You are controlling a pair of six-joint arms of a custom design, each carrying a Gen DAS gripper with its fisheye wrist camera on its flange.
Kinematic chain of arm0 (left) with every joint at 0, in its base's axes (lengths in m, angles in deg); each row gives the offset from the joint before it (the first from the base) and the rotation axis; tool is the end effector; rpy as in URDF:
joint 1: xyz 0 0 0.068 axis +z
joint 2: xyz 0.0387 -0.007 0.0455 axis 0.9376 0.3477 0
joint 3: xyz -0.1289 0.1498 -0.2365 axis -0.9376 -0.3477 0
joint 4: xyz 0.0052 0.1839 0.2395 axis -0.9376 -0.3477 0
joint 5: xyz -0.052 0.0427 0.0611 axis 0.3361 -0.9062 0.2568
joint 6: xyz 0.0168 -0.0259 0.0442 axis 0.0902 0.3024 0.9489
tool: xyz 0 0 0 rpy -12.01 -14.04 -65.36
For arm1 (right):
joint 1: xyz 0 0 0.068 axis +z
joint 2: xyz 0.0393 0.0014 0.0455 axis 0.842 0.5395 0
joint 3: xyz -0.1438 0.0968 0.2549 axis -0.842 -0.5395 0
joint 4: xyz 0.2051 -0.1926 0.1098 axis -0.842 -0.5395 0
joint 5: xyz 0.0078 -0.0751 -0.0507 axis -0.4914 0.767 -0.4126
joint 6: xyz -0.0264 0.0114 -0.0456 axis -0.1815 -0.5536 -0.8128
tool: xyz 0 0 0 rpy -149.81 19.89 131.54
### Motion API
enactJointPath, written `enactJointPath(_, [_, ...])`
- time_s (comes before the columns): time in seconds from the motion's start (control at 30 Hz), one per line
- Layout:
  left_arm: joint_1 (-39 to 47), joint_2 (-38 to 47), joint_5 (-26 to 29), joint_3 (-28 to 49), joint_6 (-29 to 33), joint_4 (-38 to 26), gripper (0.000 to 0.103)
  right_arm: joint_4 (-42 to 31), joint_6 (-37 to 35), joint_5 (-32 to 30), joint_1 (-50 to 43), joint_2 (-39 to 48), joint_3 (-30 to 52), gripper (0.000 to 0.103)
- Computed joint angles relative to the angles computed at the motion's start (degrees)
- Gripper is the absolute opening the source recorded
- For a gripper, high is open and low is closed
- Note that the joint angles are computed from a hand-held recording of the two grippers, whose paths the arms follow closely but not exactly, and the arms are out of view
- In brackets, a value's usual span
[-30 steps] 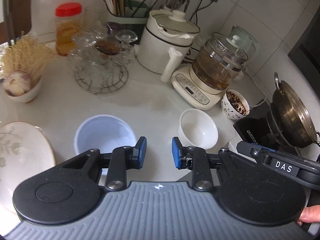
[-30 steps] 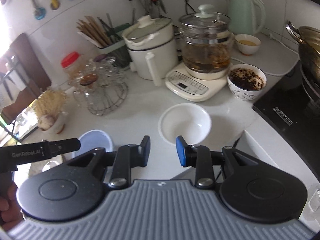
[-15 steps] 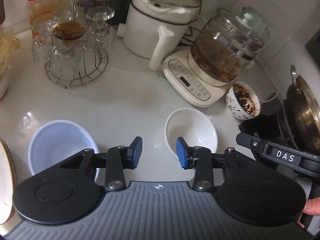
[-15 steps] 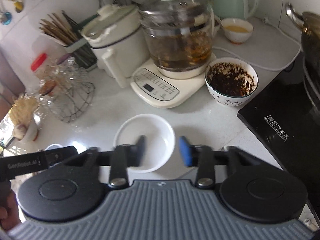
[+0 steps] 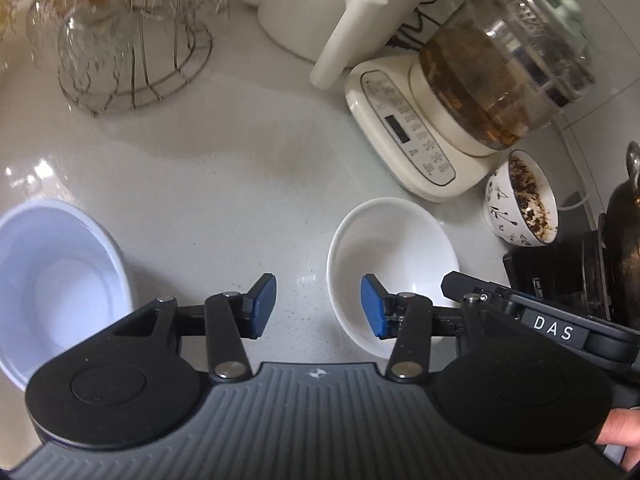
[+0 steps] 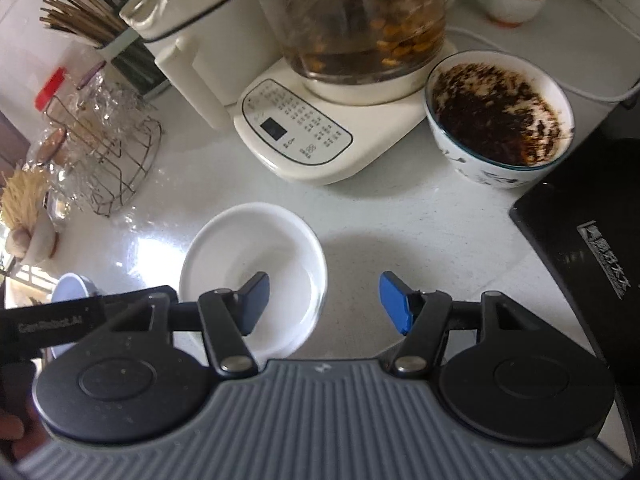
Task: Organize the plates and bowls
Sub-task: 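Close both grippers together on the ceramic bowl rim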
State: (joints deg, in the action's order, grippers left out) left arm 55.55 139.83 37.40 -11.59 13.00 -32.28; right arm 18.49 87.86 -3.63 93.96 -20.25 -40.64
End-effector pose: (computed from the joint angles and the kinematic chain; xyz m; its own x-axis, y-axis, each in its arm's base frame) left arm 0.2812 -0.0871 0.1812 -0.8192 0.4794 -0.3148 0.5704 0.7383 -0.3600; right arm 0.1026 0.0585 0.2069 -0.5666 0.7010 -0.4332 0.6415 0.7052 0.3019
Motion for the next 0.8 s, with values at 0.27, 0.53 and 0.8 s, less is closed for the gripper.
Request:
enactJointPath(0.27, [-2.9, 2.9, -2.1, -1.6, -4.1, 4.8, 0.050, 6.2, -14.6, -9.0, -12.5, -0.5, -3.2, 0.038])
enactJointPath(0.53, [-4.0, 3.8, -2.2, -1.9, -5.2, 6.2, 0.025, 8.8, -19.7, -13.3, -17.2, 0.0, -4.2, 0.025])
enactJointPath(0.8, [-4.5, 4.4, -1.1, -1.7, -5.6, 7.3, 0.012, 8.6, -20.7, -15.2, -18.2, -1.4, -4.6, 0.017])
